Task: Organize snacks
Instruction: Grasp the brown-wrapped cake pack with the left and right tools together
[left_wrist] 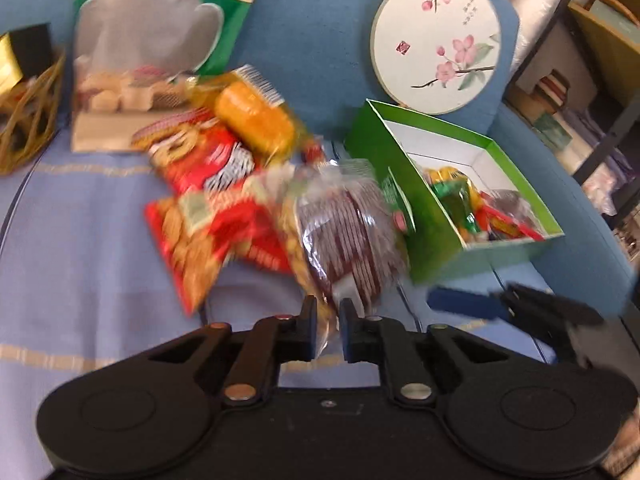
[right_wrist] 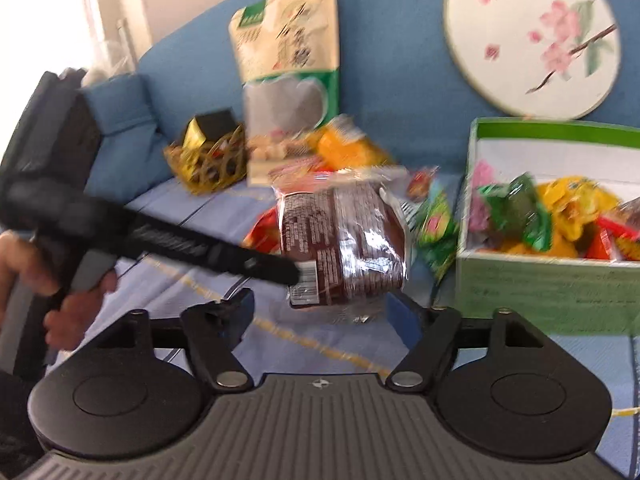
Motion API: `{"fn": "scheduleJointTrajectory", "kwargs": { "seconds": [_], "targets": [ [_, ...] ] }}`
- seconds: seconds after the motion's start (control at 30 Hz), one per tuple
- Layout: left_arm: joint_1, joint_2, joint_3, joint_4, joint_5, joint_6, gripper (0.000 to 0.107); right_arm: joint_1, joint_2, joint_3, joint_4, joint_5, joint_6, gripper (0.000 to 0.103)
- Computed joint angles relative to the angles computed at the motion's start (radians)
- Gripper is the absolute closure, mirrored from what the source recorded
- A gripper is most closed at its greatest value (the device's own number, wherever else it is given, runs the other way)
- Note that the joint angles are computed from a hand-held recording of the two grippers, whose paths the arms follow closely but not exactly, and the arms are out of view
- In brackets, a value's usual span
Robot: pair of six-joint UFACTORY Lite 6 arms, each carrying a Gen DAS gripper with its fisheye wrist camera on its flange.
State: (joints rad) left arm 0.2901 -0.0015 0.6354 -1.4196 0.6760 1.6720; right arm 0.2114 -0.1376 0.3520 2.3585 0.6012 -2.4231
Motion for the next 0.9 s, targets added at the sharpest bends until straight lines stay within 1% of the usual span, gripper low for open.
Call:
{"fn": "scheduleJointTrajectory", "kwargs": {
  "seconds": [0.03,0.07,0.1,0.17,0.2,0.3,0.37,0.47,0.5,0.57,0.63,0.67,0.7,0.8,0.83,0.9],
  "targets": [
    [0.035,-0.032,-0.038,-0.022,0.022,0.028,0.064,0.016,-0.003,-0.004,0.038,-0.011,-0.031,0.0],
    [0.068,-0.061,-0.072,-0.058,0.046,0.061,0.025,0.026,0.0,-0.001,0.048,-0.018,-0.046,0.0],
    [0.09,-0.083,-0.095,-0.093,0.063,0.083,0.005,0.033,0.004,-0.001,0.067,-0.02,-0.064,0.0],
    [0.079,-0.115,-0.128,-0.193,0.049,0.117,0.004,0.042,0.028,0.002,0.134,-0.012,-0.114,0.0],
    [0.071,-0.103,-0.121,-0.214,0.051,0.124,0.004,0.04,0.049,0.007,0.157,-0.008,-0.13,0.0],
    [0.008,-0.047,-0.062,-0.27,0.023,0.101,0.004,0.016,0.125,0.057,0.151,-0.033,-0.076,0.0],
    [-0.04,-0.035,-0.037,-0.361,-0.02,0.142,0.004,-0.027,0.146,0.067,0.068,-0.009,0.032,0.0],
    [-0.118,0.002,0.035,-0.529,-0.072,0.284,0.004,-0.092,0.182,0.092,-0.097,0.044,0.219,0.0],
    [-0.139,0.027,0.07,-0.547,-0.095,0.312,0.004,-0.114,0.202,0.104,-0.162,0.071,0.281,0.0],
    [-0.175,0.106,0.168,-0.497,-0.129,0.283,0.004,-0.133,0.23,0.116,-0.219,0.116,0.345,0.0],
    [-0.192,0.185,0.246,-0.401,-0.158,0.202,0.004,-0.129,0.227,0.117,-0.218,0.115,0.356,0.0],
    [-0.191,0.208,0.265,-0.332,-0.162,0.142,0.022,-0.129,0.224,0.115,-0.216,0.113,0.355,0.0],
    [-0.176,0.225,0.272,-0.266,-0.14,0.099,0.036,-0.129,0.218,0.11,-0.212,0.109,0.357,0.0],
    [-0.116,0.182,0.181,-0.194,-0.053,0.096,0.029,-0.121,0.201,0.102,-0.203,0.09,0.365,0.0],
    [-0.102,0.156,0.15,-0.148,-0.042,0.079,0.026,-0.121,0.19,0.095,-0.2,0.081,0.361,0.0],
    [-0.076,0.123,0.109,-0.076,-0.033,0.058,0.023,-0.1,0.181,0.093,-0.16,0.051,0.33,0.0]
  ]
}}
